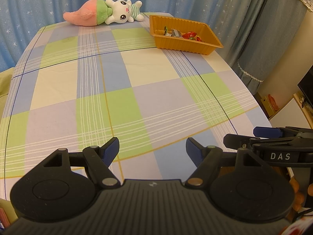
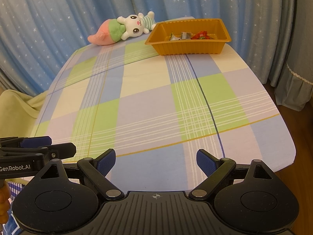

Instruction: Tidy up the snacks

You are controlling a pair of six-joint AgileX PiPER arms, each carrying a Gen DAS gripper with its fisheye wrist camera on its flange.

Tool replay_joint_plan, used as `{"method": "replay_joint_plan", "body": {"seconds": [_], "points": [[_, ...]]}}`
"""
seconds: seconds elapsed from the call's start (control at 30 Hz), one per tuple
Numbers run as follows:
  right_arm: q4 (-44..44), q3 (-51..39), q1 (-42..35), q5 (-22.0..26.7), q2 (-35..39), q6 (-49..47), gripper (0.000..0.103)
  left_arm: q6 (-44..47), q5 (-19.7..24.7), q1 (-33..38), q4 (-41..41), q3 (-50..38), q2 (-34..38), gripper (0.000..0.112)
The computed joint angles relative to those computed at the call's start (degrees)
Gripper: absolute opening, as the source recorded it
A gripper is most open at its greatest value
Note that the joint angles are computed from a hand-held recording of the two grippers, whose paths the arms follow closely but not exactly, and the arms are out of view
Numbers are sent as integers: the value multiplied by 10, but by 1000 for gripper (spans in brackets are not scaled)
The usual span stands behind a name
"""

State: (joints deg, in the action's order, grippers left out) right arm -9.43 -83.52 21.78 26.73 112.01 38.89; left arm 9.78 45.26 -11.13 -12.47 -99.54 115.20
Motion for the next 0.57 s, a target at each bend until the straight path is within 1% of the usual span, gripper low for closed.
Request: {"method": "replay_joint_plan", "body": {"seconds": [0.43, 0.57], "points": [[-11, 2, 0, 6, -6, 14, 89, 7, 2, 4, -6, -6, 5, 75], [-14, -1, 2, 9, -5, 20, 89, 7, 13, 7, -9, -14, 9, 77]]}}
